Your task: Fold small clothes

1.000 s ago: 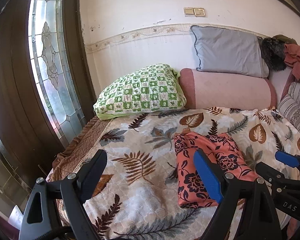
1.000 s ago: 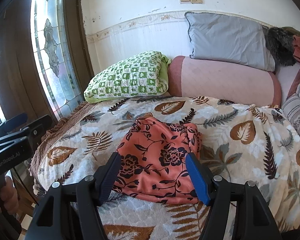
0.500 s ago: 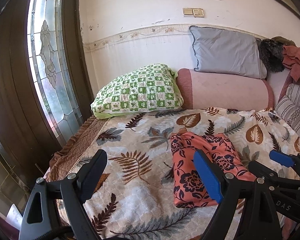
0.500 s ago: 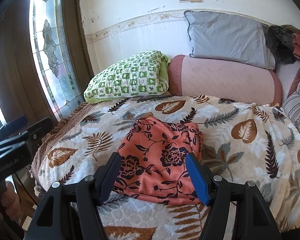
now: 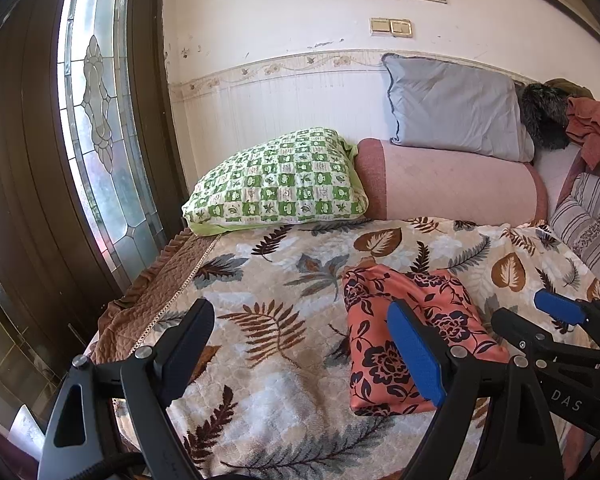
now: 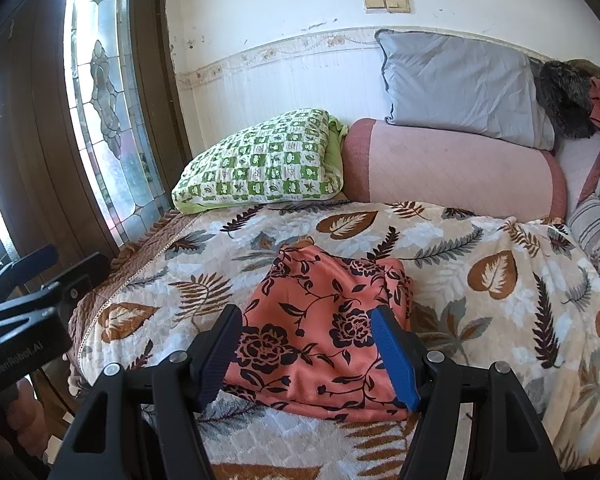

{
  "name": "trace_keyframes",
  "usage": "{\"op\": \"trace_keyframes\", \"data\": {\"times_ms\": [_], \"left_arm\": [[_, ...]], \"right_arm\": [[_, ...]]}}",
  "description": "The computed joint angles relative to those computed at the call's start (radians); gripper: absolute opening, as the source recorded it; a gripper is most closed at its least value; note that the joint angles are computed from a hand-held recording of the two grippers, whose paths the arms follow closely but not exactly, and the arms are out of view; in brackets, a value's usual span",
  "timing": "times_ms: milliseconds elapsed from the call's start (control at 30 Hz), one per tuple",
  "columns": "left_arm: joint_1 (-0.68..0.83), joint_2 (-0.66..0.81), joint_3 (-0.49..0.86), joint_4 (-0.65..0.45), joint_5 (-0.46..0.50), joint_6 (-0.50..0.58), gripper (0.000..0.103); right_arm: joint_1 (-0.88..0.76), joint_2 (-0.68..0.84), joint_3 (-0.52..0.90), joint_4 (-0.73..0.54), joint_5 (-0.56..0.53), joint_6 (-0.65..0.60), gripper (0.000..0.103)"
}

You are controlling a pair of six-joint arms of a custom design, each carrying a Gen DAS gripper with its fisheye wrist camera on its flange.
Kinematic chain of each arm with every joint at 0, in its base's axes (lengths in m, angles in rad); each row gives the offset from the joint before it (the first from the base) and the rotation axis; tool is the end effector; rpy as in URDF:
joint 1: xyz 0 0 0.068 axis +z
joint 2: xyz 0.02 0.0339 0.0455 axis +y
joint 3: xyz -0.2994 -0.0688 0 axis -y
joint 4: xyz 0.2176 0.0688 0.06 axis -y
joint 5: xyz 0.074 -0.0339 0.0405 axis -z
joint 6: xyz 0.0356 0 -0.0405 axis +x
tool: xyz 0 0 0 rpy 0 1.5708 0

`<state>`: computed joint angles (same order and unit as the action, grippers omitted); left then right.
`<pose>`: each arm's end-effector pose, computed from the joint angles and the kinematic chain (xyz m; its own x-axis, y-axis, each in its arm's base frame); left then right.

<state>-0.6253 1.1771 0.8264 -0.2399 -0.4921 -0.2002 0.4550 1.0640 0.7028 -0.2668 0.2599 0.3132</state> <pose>0.1863 -0.1138 0.3129 -0.4818 0.1317 -0.8663 0.1040 0.9903 0.0927 0.1721 0.0740 0.2908 -0.5754 0.0500 -0.8164 -0.0637 0.9924 0.1057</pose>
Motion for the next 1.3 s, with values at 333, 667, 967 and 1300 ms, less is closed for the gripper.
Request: {"op": "trace_keyframes", "data": {"times_ms": [333, 667, 967, 1300], "left_arm": [[0.018, 0.002, -0.005, 0.012, 0.023, 0.004, 0.089], [0.029, -0.004, -0.005, 0.012, 0.055, 0.019, 0.089], [0.074, -0.038, -0.008, -0.009, 0.118, 0.036, 0.089], [0.091, -0.057, 0.002, -0.035, 0.132, 0.058, 0.089]], "right_arm": [[0.010, 0.025, 0.010, 0.015, 0.009, -0.001, 0.071], [0.020, 0.058, 0.033, 0.010, 0.034, 0.011, 0.071], [0.074, 0.078, 0.060, -0.008, 0.078, 0.033, 0.071], [0.093, 0.098, 0.088, -0.014, 0.097, 0.047, 0.071]]}}
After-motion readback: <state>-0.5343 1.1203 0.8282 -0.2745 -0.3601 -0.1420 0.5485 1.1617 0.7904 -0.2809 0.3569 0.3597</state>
